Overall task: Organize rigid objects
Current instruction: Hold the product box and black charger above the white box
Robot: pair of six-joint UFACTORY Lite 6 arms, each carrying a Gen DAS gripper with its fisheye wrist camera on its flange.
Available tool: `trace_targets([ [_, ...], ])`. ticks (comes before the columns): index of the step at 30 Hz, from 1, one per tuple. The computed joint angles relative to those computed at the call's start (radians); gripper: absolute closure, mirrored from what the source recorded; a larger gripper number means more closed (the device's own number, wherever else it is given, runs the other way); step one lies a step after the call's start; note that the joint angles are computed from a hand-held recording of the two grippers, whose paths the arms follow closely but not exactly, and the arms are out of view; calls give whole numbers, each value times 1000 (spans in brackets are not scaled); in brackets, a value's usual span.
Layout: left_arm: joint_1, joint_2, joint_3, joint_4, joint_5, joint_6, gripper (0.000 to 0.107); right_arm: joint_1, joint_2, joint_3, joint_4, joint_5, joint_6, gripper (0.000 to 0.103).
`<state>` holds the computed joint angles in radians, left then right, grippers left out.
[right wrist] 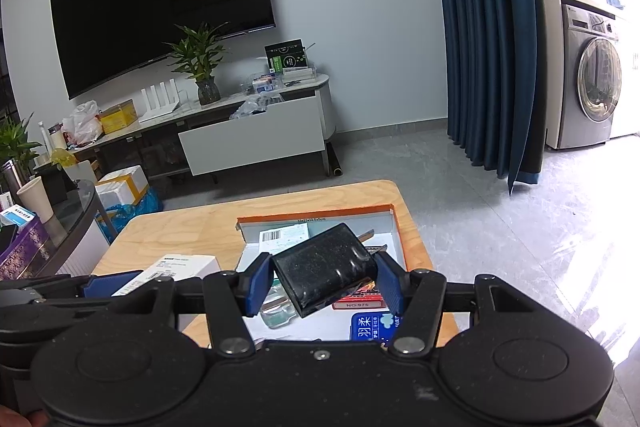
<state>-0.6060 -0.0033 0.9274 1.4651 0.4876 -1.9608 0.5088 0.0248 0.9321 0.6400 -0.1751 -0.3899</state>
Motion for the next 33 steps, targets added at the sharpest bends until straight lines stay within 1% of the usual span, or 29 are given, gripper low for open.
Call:
trace_targets([
  [2,4,7,5,1,-3,1,47,-1,10,8,-6,2,7,36],
  [7,15,19,13,2,-13,4,47,-16,33,21,-103,7,98,36],
  [12,25,32,18,4,-23,3,47,-19,50,29,-142,7,137,36],
  [33,65,76,31,28,-68,-8,47,-27,141,95,-227,10,225,36],
])
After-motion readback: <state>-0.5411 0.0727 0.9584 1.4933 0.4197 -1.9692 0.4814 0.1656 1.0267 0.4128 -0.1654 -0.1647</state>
